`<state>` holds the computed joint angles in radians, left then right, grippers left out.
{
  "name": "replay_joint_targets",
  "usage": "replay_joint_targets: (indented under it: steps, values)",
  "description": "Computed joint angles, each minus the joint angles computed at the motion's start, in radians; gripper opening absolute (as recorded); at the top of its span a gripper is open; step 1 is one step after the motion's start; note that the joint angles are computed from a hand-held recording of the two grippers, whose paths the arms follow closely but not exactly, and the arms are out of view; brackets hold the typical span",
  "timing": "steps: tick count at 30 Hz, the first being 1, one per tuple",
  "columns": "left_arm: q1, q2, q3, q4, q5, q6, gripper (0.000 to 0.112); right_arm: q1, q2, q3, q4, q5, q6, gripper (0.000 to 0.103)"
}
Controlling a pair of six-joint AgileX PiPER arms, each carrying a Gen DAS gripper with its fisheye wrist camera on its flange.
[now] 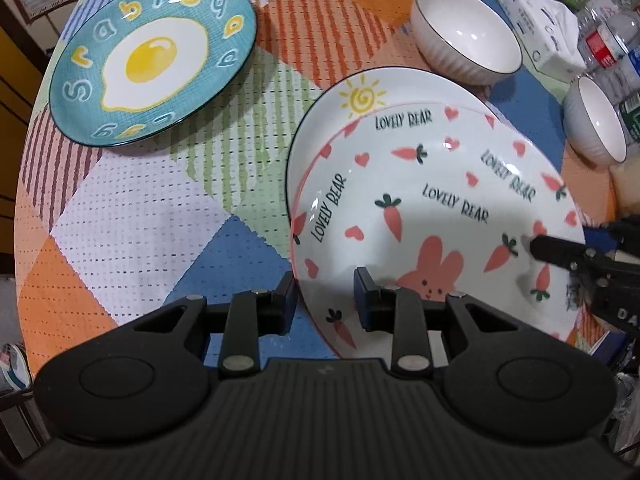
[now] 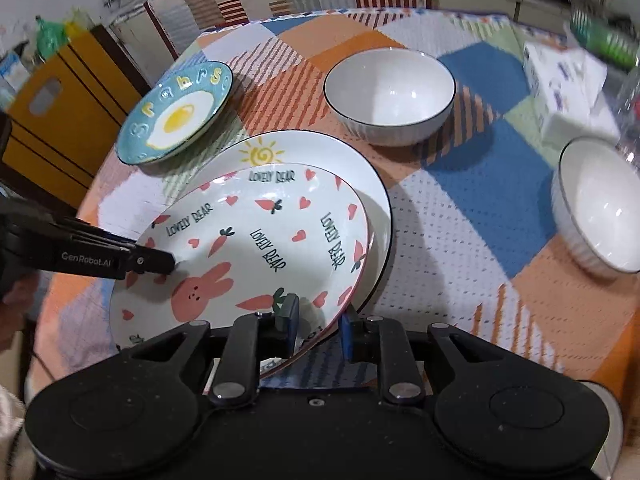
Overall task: Organize plates and bowls
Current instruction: 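Lower the bunny plate onto the sun-print plate and open the left tool, then move the left tool to the teal egg plate and grip its rim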
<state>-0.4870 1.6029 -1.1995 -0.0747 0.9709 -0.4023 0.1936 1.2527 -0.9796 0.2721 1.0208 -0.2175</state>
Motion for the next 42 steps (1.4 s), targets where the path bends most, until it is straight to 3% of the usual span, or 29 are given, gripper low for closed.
replay_joint_targets:
  steps: [3, 8, 13, 23, 30, 35, 38, 42]
  values:
    - [-0.027, 0.009, -0.018, 0.044, 0.019, -0.03, 0.028, 0.125, -0.014, 0.009, -0.17, -0.052, 0.134, 0.03]
    - [-0.037, 0.036, -0.047, 0.061, 0.048, -0.04, 0.027, 0.132, 0.011, 0.007, -0.207, -0.076, 0.167, 0.032]
    - [-0.059, 0.054, -0.074, 0.098, 0.075, -0.074, 0.025, 0.251, 0.024, 0.027, -0.402, -0.118, 0.318, 0.036]
    - [-0.026, -0.023, -0.059, 0.08, 0.079, -0.035, 0.024, 0.267, 0.017, 0.081, -0.439, -0.186, 0.331, 0.034]
    - [-0.009, -0.099, -0.045, 0.105, 0.116, -0.012, 0.024, 0.223, -0.071, 0.043, -0.294, -0.14, 0.221, 0.034]
    - [0.031, -0.155, -0.032, 0.096, 0.136, 0.013, 0.024, 0.156, -0.112, -0.005, -0.113, -0.046, 0.149, 0.038]
    - [0.058, -0.187, -0.038, 0.09, 0.172, 0.044, 0.024, 0.226, -0.139, -0.013, -0.169, -0.054, 0.213, 0.038]
    - [0.081, -0.231, -0.054, 0.127, 0.21, 0.064, 0.027, 0.226, -0.129, -0.069, -0.023, -0.075, 0.128, 0.049]
